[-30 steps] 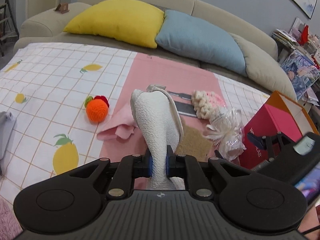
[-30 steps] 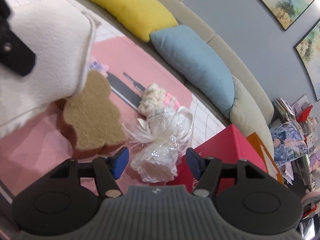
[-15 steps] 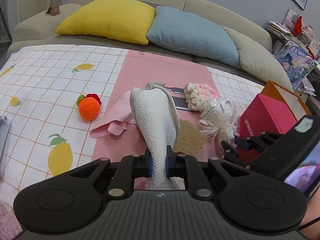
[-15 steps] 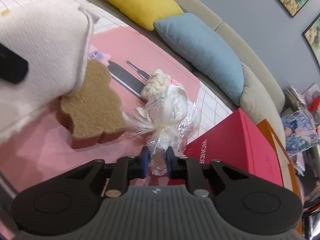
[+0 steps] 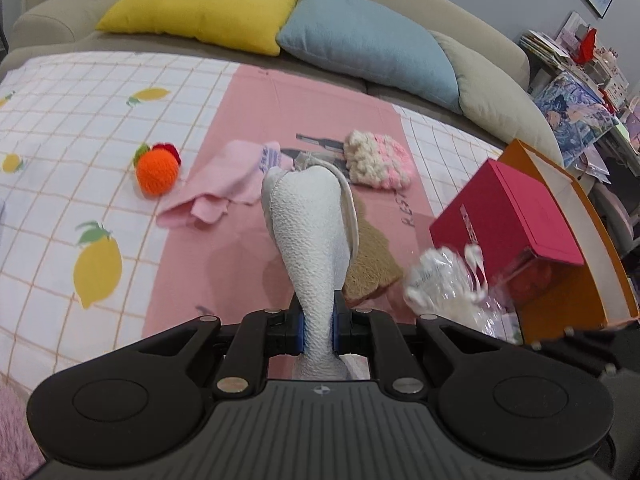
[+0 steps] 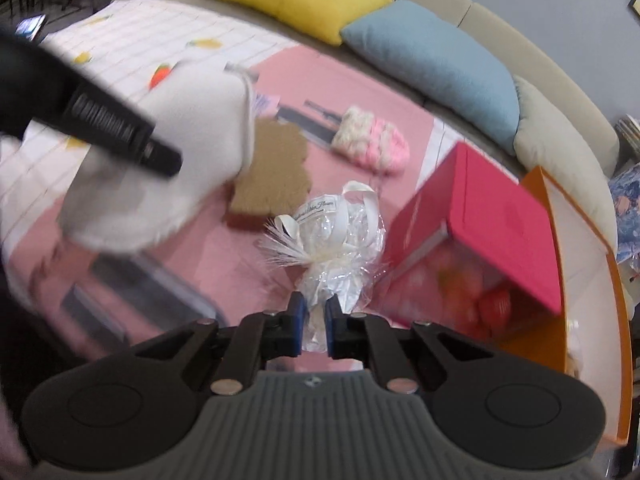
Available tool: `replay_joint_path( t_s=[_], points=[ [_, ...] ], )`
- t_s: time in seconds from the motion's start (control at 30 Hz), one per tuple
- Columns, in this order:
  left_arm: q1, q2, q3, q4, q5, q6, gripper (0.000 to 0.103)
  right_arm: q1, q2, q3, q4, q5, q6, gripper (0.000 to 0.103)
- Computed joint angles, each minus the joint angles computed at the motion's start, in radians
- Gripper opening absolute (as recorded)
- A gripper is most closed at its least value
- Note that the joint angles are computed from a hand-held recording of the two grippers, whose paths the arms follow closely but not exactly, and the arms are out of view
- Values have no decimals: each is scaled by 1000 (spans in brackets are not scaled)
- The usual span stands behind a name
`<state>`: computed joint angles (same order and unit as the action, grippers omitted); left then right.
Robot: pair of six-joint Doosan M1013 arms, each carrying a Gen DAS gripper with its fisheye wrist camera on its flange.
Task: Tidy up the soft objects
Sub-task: 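Lift the sock with the left tool while the right tool grasps the clear wrapped bag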
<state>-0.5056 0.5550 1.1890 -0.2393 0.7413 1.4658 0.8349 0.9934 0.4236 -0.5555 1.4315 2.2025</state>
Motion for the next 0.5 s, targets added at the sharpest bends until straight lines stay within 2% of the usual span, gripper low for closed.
replay_joint_path(
  t_s=[0.1, 0.27, 0.33, 0.37, 0.5],
  points=[
    [0, 2, -2, -26, 27, 7, 13, 2, -50, 90, 26, -45, 36, 11],
    [-3, -1, 1, -34, 29, 15, 13, 3, -86, 153, -2, -115, 101, 27],
    [-3, -2, 2, -33, 29, 13, 13, 6, -101, 179, -22, -152, 136, 42],
    [-3, -2, 2, -32, 29, 11, 13, 7, -108, 192, -32, -167, 152, 46],
    [-3, -3, 4, -28, 30, 5, 13, 4, -126, 230, -66, -226, 242, 70]
  ],
)
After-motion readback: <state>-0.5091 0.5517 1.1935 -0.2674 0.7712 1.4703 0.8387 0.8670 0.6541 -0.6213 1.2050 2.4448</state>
